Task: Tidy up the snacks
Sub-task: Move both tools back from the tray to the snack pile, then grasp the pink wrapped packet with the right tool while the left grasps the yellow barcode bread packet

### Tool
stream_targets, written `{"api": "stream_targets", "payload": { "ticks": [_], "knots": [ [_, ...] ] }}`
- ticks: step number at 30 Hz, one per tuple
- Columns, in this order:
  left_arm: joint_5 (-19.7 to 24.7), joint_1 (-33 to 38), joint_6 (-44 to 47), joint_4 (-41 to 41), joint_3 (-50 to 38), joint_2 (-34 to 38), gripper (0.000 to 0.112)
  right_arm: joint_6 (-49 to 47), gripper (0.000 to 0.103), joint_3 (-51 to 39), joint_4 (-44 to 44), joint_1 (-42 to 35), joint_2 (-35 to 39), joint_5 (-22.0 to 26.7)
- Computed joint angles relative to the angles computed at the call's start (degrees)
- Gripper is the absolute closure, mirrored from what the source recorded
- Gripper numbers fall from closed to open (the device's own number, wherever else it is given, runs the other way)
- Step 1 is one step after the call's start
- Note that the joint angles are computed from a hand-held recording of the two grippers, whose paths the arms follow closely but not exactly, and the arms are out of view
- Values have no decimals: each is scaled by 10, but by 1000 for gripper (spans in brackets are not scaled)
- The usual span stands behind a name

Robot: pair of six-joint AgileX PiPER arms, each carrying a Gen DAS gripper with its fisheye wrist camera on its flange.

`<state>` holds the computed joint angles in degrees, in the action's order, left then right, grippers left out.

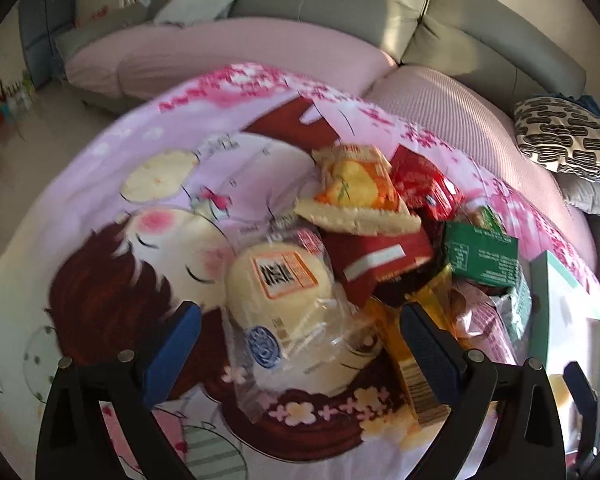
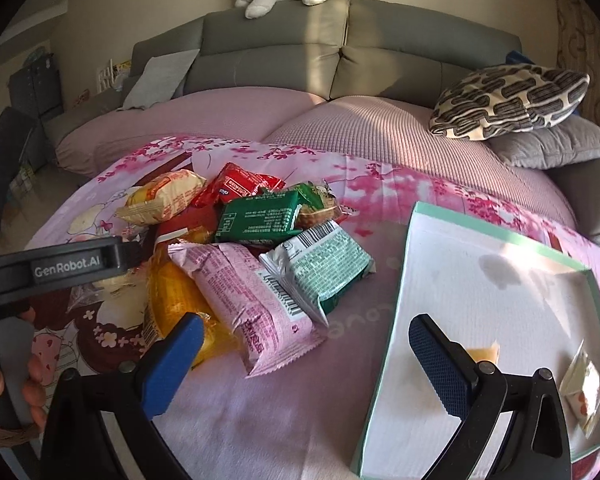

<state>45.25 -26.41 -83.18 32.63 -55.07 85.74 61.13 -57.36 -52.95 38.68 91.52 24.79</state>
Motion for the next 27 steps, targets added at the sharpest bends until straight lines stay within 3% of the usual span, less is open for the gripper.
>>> {"api": "stream_targets", "payload": {
  "ticks": [5,11,18,27],
  "knots": [
    [-69,28,52,-73,18,-11,13,-68,1,-29,49,-2,20,-5],
    [-105,36,63,-89,36,-33,13,-94,14,-57,38,16,46,13],
    [-127,50,105,-130,45,-47,13,-134,24,-81,72,19,74,11],
    [-98,22,98,-116,22,-40,13,-173,47,-85,124,5,89,6]
  ]
}}
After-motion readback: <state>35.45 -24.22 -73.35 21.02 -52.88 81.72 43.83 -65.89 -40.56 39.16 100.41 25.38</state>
